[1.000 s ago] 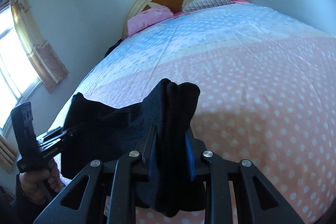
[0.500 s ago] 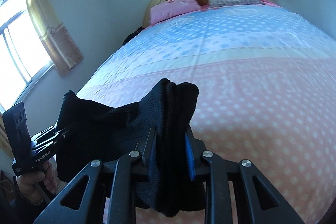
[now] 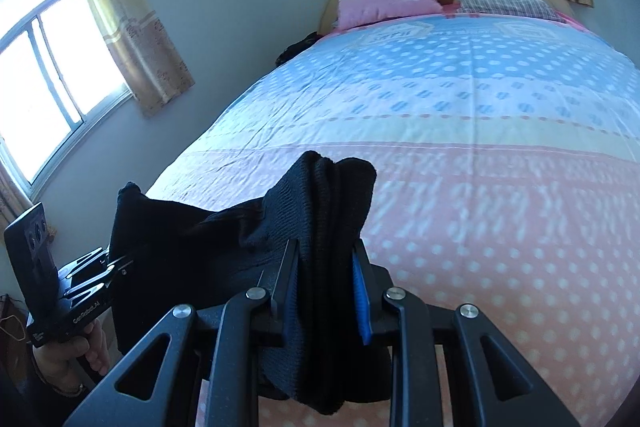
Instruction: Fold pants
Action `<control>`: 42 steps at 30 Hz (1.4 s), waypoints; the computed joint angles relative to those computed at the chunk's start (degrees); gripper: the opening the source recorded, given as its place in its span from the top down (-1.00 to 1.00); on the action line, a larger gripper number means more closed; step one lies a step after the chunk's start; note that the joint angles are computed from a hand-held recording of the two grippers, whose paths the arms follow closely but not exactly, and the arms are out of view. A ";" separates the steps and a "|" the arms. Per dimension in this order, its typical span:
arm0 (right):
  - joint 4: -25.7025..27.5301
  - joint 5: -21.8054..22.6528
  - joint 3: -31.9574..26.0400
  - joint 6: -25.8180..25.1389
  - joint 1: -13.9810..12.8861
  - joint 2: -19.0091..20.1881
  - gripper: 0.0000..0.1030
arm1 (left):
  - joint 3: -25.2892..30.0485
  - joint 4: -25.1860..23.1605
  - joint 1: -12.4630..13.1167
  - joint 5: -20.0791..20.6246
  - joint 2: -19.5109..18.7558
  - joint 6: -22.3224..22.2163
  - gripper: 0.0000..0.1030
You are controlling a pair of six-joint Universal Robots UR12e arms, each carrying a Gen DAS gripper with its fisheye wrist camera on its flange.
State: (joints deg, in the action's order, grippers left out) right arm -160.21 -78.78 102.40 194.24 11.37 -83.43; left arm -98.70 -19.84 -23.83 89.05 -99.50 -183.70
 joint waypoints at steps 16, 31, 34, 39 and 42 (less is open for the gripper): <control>4.30 1.55 -7.56 -1.23 3.17 7.06 0.52 | -3.26 1.12 4.07 1.37 1.93 -2.81 0.57; 6.88 1.03 -11.54 -2.03 4.27 10.00 0.52 | -5.33 1.70 6.77 0.58 2.60 -4.77 0.57; 7.20 0.75 -11.72 -1.75 4.25 10.34 0.52 | -5.44 1.69 7.25 0.02 2.58 -5.02 0.57; 7.67 0.60 -11.91 -1.17 4.10 10.79 0.52 | -5.67 1.29 7.66 -0.59 2.48 -5.00 0.57; 7.83 0.32 -12.13 -0.82 4.11 11.15 0.52 | -5.63 0.83 7.70 -0.70 2.26 -5.10 0.57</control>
State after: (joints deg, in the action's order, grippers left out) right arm -152.38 -78.46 90.27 193.41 15.48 -72.28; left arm -104.33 -19.01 -16.13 88.35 -97.24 -188.81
